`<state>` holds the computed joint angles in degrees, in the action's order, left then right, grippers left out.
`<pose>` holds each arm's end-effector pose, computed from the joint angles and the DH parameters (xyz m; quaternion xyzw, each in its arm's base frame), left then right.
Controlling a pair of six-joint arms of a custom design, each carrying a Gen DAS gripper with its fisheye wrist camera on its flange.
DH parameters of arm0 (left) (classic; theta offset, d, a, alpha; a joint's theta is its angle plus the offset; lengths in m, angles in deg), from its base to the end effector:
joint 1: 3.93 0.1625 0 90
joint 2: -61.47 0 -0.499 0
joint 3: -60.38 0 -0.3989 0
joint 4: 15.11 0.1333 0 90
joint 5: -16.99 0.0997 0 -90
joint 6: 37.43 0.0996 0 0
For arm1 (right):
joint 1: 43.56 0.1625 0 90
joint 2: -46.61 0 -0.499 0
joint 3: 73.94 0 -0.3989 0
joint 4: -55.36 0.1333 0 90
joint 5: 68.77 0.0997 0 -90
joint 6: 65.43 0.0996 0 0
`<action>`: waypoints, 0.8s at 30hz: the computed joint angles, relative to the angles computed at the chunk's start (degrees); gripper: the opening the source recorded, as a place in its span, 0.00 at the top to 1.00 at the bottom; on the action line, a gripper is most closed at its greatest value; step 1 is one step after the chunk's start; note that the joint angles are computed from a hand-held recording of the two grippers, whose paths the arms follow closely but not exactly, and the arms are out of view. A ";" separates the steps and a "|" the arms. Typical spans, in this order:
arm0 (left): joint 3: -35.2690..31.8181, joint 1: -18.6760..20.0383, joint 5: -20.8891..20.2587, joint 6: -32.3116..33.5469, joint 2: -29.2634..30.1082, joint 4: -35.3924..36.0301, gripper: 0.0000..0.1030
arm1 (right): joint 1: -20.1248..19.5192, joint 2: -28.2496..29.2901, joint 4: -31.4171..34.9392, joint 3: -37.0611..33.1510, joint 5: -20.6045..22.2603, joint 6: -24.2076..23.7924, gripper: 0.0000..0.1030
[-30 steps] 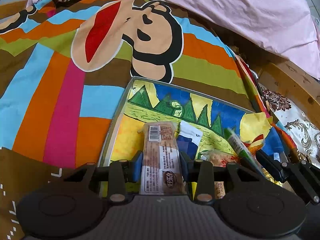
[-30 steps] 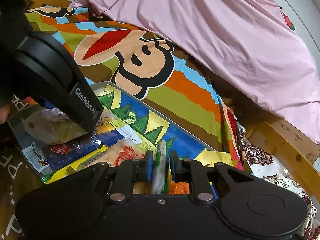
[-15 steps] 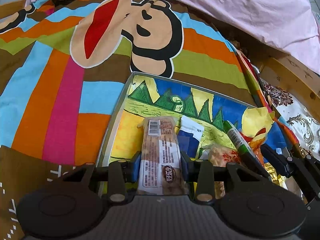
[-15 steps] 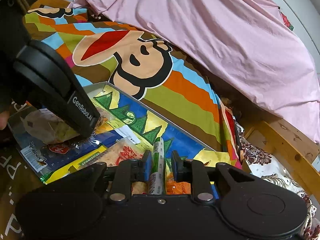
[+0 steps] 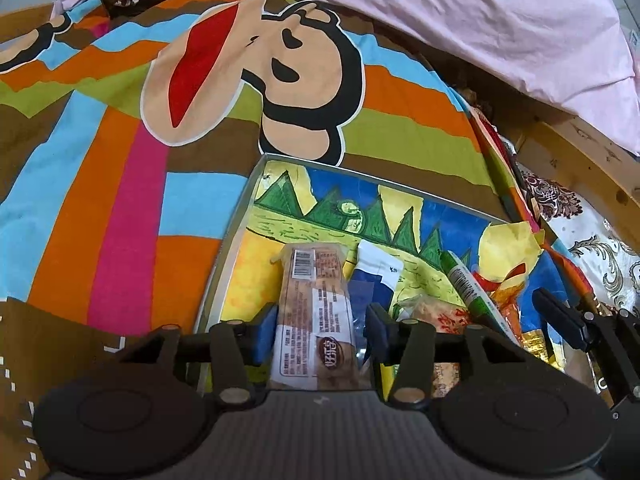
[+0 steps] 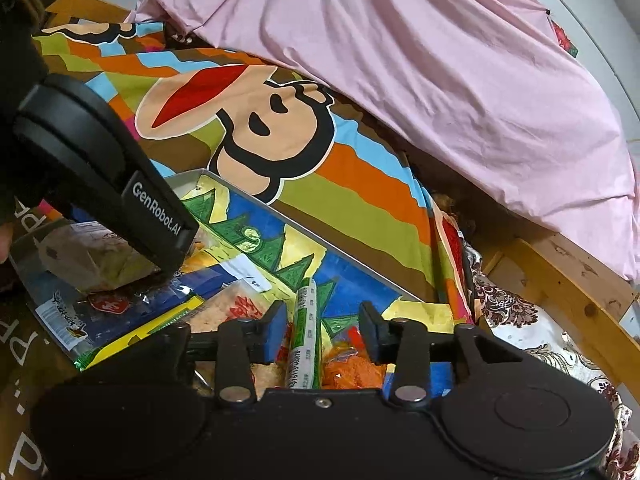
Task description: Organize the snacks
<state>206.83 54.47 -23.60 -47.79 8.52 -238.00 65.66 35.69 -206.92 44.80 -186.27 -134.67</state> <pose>-0.0287 -0.4455 0.1758 0.0192 0.8666 -0.4268 0.2578 0.2439 -0.4345 -0.0709 0.4823 -0.6772 0.3845 0.4012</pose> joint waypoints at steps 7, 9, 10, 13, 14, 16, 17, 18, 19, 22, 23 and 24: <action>0.07 -0.15 0.26 -0.18 0.00 0.08 0.42 | 0.10 -0.15 -0.32 0.28 0.39 0.59 0.50; 0.10 -0.22 0.23 -0.29 -0.02 -0.06 0.39 | 0.17 -0.24 -0.31 0.32 0.38 0.96 0.46; 0.17 -0.25 0.07 -0.40 -0.09 -0.28 0.37 | 0.21 -0.34 -0.24 0.40 0.40 1.21 0.45; 0.49 -0.48 -0.27 -0.35 -0.26 -1.01 0.31 | 0.26 -0.53 -0.58 0.73 0.70 1.77 0.39; 0.56 -0.63 -0.19 -0.19 -0.22 -1.35 0.29 | 0.28 -0.63 -0.70 0.85 0.82 1.97 0.37; 0.72 -1.02 0.22 0.03 -0.14 -2.05 0.26 | 0.34 -0.93 -0.93 1.04 1.04 2.49 0.33; 0.80 -1.20 0.35 0.18 -0.16 -2.38 0.24 | 0.42 -1.05 -1.08 1.17 1.07 2.88 0.31; 0.92 -1.40 0.48 0.38 -0.17 -2.92 0.23 | 0.49 -1.30 -1.10 1.36 1.10 3.43 0.28; 1.13 -1.67 0.71 0.58 -0.10 -3.71 0.20 | 0.58 -1.54 -1.08 1.53 1.12 3.95 0.27; 1.58 -2.36 1.09 2.60 0.67 -8.18 0.15 | 0.83 -2.39 -1.12 2.02 1.19 5.28 0.22; 1.70 -2.59 1.25 3.48 1.06 -9.94 0.14 | 0.94 -2.71 -1.11 2.24 1.15 5.82 0.20; 1.81 -2.79 1.37 3.93 1.20 -10.90 0.13 | 1.07 -3.04 -1.12 2.50 1.15 6.38 0.18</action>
<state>208.64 51.68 -22.23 -43.86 9.73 -248.90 66.73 32.65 -208.04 47.30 -185.12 -128.29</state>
